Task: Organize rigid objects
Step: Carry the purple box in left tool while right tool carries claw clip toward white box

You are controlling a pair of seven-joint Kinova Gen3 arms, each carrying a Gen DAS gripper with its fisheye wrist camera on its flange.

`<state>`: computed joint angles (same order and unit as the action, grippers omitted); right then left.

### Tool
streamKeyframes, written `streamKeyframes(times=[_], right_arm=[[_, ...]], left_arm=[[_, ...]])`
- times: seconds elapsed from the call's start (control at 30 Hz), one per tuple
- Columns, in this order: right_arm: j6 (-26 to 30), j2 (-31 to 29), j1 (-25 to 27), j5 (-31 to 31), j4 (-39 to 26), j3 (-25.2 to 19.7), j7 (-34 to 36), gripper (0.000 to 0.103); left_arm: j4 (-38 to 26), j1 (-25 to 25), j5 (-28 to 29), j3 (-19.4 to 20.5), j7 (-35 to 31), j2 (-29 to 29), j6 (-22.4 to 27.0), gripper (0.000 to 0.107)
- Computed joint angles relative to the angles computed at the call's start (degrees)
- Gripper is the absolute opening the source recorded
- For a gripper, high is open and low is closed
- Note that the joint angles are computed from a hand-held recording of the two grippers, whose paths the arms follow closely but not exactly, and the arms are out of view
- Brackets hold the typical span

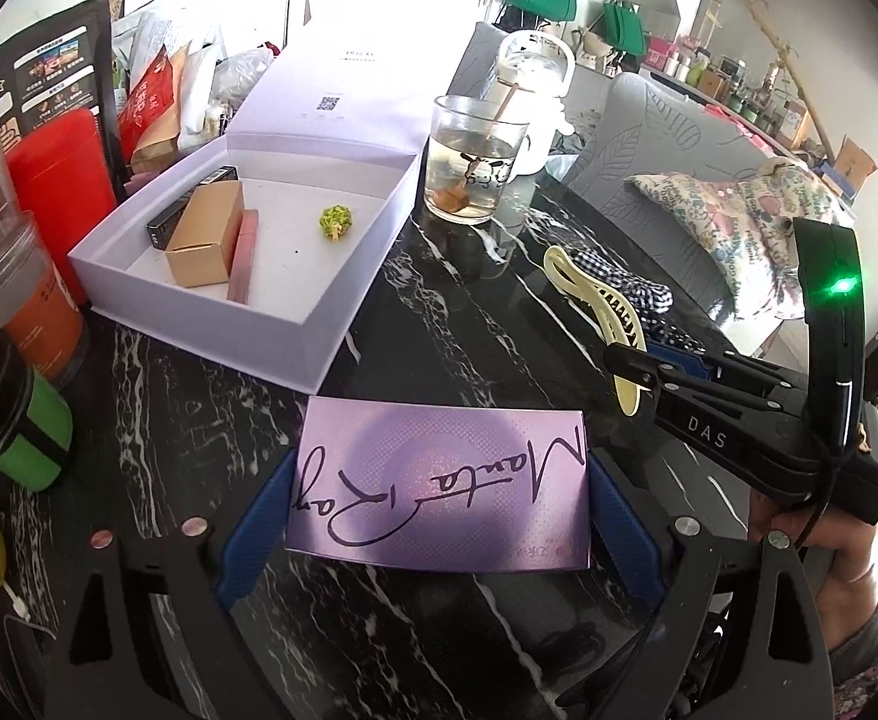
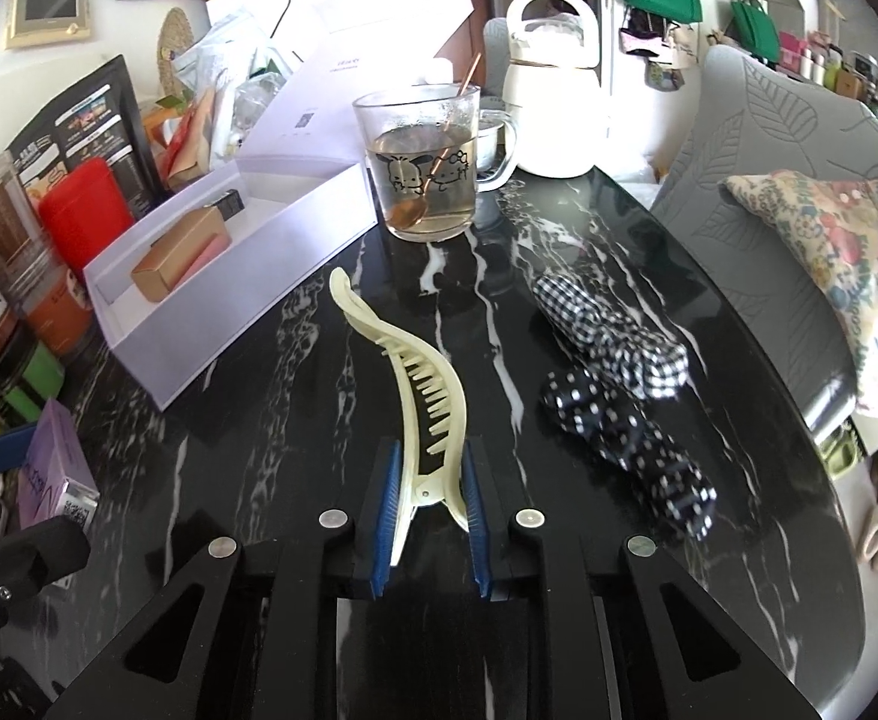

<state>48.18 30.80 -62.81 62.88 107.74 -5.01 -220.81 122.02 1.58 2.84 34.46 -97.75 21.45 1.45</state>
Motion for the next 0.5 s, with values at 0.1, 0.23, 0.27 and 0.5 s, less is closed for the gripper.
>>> streamKeyframes(times=[0.1, 0.23, 0.27, 0.5], right_arm=[[1.45, -0.40, -1.63, 0.26, 0.42, -0.36, -1.60, 0.020], [2.92, -0.79, -3.14, 0.83, 0.66, -1.27, -3.35, 0.020], [3.35, -0.78, -3.41, 0.91, 0.52, -1.50, -3.55, 0.020], [4.58, -0.98, -4.96, 2.66, 0.37, -2.78, -5.73, 0.020]], left_arm=[[1.80, -1.01, -0.05, 0.93, 0.48, -1.09, -1.16, 0.094], [4.06, -2.93, -1.04, 2.52, 2.05, -2.44, -2.68, 0.094], [4.61, -3.25, -1.41, 2.71, 2.63, -2.84, -3.08, 0.094], [8.33, -3.84, -4.65, 1.77, 8.04, -6.43, -5.66, 0.094]])
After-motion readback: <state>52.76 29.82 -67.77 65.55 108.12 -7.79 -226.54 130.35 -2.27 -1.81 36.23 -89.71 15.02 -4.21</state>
